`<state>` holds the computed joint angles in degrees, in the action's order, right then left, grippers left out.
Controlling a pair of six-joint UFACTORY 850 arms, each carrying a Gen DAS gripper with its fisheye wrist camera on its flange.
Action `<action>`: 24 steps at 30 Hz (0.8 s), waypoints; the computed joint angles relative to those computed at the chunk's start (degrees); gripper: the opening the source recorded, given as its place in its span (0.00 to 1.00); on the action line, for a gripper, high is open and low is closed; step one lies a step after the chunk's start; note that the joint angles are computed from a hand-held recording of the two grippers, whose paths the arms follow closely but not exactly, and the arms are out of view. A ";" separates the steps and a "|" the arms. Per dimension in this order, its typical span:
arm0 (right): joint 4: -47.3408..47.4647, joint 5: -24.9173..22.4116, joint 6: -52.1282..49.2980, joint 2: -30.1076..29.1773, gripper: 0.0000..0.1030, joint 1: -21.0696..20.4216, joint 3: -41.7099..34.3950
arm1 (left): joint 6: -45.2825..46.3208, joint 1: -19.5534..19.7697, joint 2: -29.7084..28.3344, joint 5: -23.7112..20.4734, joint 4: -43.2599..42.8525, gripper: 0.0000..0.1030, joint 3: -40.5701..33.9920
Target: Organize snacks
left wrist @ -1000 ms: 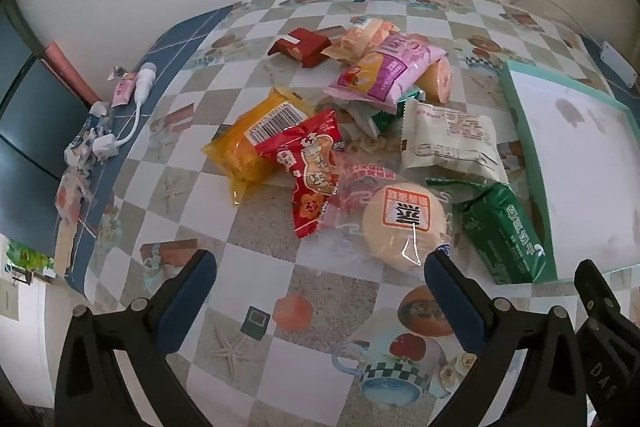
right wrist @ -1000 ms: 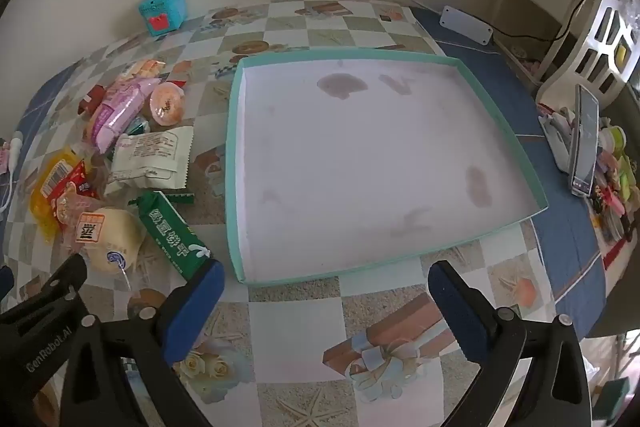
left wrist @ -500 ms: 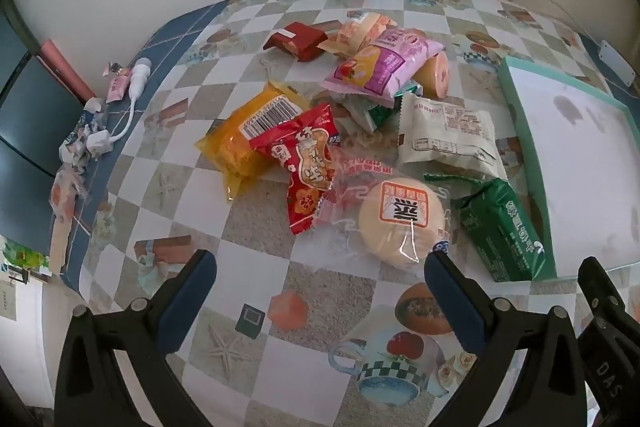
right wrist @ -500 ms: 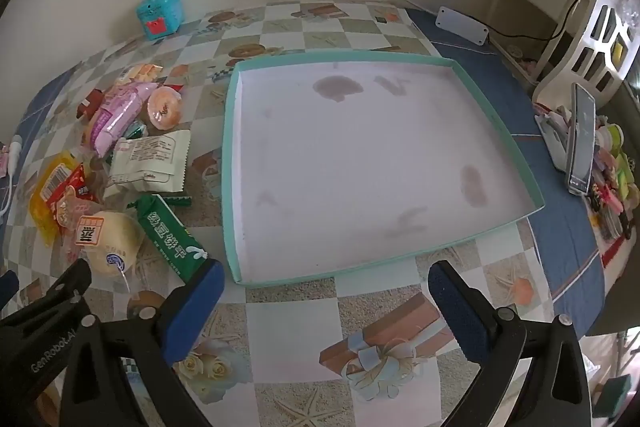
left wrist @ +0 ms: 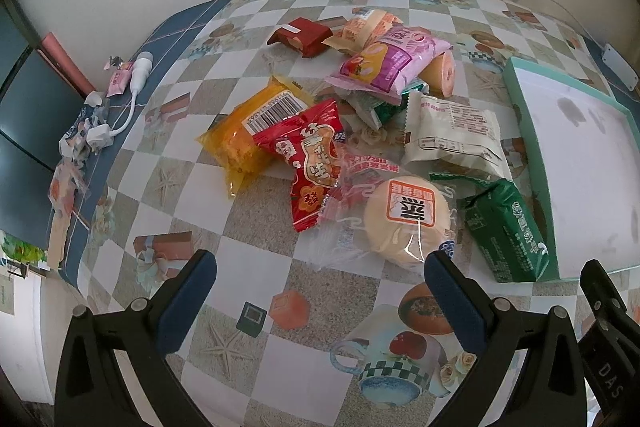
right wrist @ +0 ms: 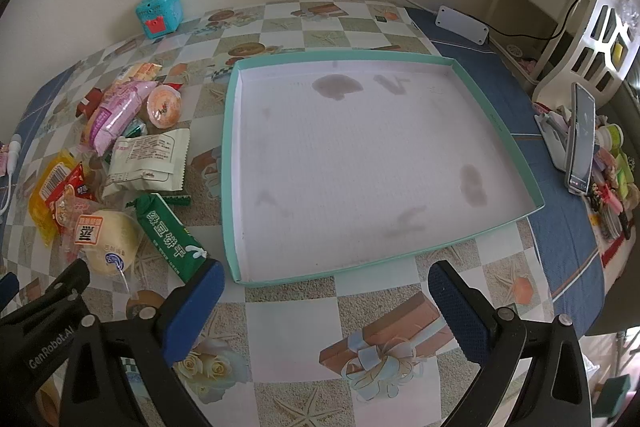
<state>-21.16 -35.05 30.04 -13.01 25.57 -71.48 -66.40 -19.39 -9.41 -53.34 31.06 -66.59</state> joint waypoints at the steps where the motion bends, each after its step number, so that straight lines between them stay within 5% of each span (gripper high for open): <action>1: -0.01 -0.02 0.01 -0.02 1.00 0.00 -0.02 | -0.01 0.05 0.02 0.02 -0.07 1.00 0.03; 24: 0.04 -0.06 -0.11 -0.04 1.00 -0.02 -0.02 | -0.59 0.27 0.09 -0.09 -0.31 1.00 0.27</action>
<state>-21.12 -35.11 29.93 -13.05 25.55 -71.50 -66.99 -19.12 -9.32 -53.43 30.74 -66.32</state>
